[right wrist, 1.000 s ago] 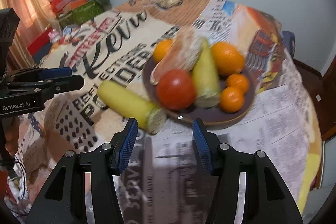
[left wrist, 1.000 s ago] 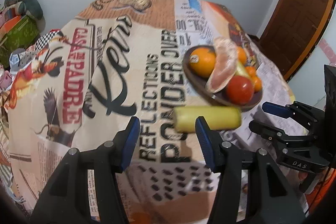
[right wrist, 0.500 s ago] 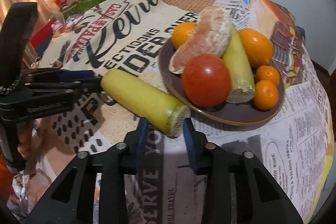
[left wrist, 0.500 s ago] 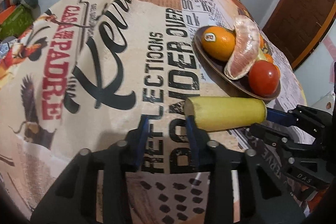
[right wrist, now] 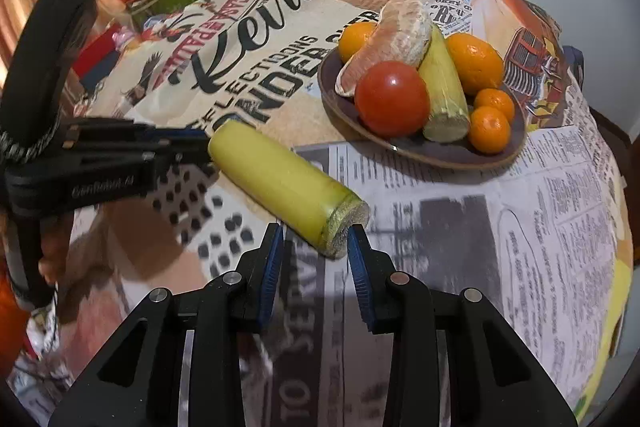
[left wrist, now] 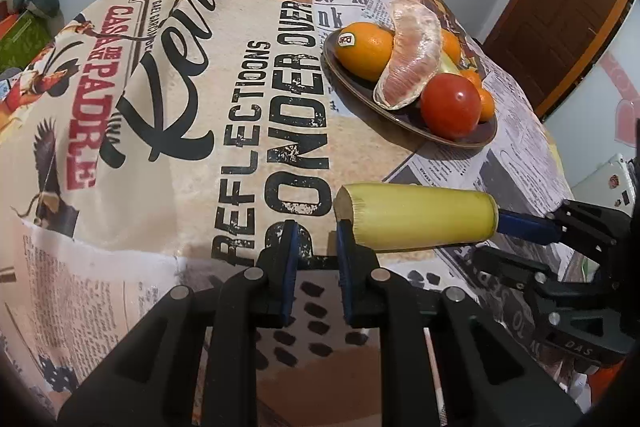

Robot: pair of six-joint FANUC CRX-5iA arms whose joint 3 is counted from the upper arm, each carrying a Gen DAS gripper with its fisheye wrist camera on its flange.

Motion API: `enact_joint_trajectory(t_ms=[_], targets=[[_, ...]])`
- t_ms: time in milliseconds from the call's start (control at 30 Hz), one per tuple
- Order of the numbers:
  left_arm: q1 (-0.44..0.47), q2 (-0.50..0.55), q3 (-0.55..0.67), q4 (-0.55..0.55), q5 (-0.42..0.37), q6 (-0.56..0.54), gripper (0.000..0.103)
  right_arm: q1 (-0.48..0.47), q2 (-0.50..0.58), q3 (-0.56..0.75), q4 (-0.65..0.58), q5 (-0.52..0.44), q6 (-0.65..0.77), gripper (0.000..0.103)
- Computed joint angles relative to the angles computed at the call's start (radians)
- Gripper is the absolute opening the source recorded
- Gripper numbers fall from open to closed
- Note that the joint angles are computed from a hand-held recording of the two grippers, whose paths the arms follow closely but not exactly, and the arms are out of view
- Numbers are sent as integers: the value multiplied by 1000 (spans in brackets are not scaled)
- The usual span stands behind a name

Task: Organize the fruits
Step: 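Grasp the yellow cylindrical vegetable across its middle with the right gripper, then lift the yellow vegetable with the right gripper while the left gripper moves toward the dark red date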

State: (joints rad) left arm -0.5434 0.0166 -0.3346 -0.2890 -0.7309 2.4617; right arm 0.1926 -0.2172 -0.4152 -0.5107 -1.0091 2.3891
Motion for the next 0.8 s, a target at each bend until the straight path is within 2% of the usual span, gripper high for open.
enact_joint_trajectory(t_ms=[100,233,367,467,533,700,800], targets=[[-17,-14,10,-43,-33,50,19,6,-38,-17,25,28,-4,31],[-44,-61,5,-108,-75,124,29,16,-42,12,8,22,18,31],[-62,-107,-17,-145,-97,179,38,102,-17,16,57,52,1,43],[-58,-143,-48,-134,-84,182,45,155,20,27,93,46,-16,46],[-58,-163,-69,-134,-73,194,54,193,39,24,115,69,-22,51],[-52,-174,-89,-124,-56,203,56,283,63,-6,216,133,-86,58],[-49,-168,-92,-108,-49,194,56,285,58,-16,232,141,-90,52]])
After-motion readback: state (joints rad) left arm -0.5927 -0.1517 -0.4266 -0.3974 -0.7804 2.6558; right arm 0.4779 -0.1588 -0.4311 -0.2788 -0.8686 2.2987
